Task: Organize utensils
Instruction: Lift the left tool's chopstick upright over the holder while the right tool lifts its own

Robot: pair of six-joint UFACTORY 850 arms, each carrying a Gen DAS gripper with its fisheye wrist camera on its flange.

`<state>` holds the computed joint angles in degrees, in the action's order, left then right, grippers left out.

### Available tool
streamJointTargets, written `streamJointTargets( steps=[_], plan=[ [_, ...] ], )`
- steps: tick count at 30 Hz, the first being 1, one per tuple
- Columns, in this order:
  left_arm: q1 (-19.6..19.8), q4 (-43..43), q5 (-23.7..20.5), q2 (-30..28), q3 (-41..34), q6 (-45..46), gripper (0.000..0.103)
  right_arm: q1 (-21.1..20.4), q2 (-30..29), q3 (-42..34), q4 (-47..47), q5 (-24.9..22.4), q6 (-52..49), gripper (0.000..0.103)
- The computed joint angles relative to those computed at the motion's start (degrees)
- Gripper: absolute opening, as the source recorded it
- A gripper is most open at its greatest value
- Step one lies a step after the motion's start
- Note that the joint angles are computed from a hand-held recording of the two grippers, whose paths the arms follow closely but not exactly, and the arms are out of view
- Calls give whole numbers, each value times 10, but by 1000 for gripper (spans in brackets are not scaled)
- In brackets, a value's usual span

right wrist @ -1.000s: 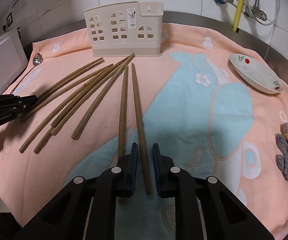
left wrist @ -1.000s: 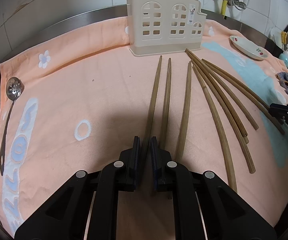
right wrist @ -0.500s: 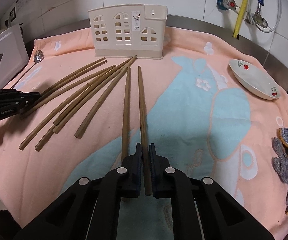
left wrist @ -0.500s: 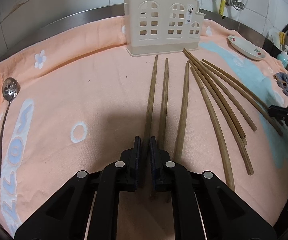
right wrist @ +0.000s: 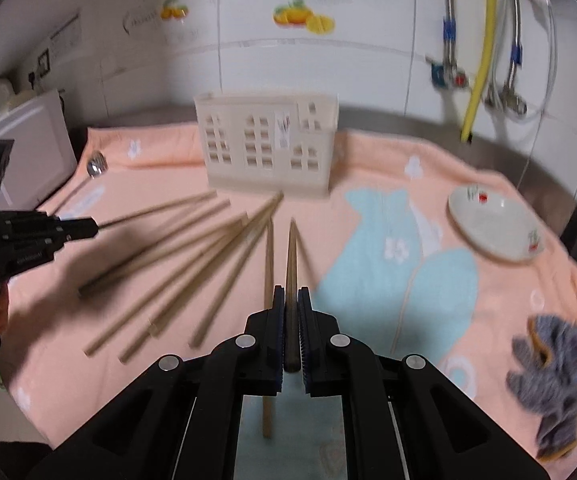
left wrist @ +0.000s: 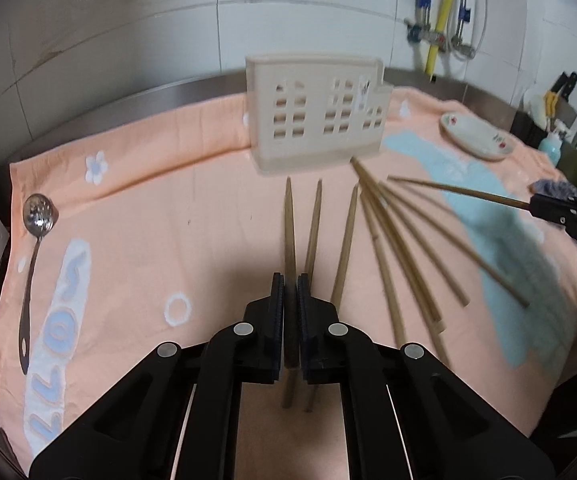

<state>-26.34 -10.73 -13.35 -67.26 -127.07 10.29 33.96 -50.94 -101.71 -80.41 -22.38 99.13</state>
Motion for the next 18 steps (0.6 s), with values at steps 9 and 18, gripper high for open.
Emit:
streamJointTargets(
  steps=[9, 18],
  plan=[
    [3, -24, 11, 8, -8, 16, 6, -1, 3, -33, -58, -1, 24, 7],
    [1, 8, 12, -10, -65, 0, 6, -11, -13, -100, -2, 18, -67, 7]
  ],
)
